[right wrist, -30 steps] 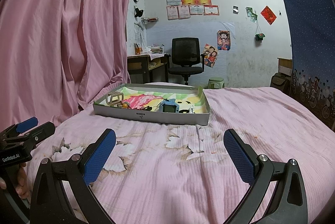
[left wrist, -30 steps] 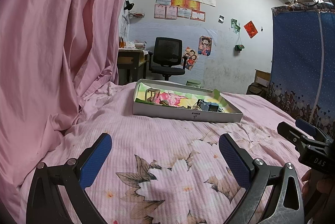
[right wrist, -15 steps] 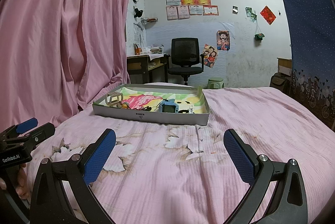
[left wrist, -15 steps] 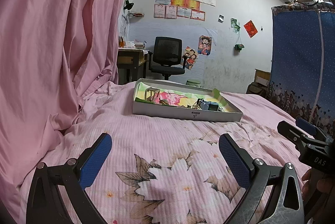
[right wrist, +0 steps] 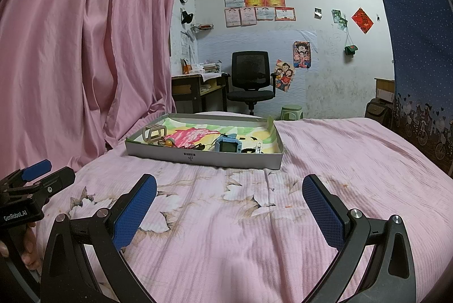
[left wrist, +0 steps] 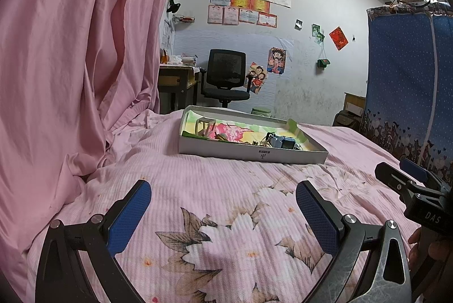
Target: Organize jewelry
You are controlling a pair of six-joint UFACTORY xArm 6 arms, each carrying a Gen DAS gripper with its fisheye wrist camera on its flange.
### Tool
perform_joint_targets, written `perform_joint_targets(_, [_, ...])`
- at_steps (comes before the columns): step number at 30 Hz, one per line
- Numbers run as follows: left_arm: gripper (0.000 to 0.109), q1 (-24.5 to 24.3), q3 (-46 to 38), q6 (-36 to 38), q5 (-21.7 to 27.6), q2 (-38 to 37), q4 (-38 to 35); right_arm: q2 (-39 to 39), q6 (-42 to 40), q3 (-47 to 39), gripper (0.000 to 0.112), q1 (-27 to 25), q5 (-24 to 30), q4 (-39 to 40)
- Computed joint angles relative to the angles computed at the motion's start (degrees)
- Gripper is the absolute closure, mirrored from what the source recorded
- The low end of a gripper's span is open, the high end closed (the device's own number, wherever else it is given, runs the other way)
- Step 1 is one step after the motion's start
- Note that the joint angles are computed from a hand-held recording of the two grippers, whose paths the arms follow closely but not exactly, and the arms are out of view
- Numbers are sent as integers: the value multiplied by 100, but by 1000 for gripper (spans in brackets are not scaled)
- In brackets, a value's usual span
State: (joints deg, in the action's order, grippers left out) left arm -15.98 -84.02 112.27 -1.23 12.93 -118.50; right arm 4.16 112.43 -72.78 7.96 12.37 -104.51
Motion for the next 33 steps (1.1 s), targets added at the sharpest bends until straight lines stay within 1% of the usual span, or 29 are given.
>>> perform_joint_targets(33, [6, -15, 4, 8, -17, -8, 0, -1, 54, 10, 11, 4, 11, -51])
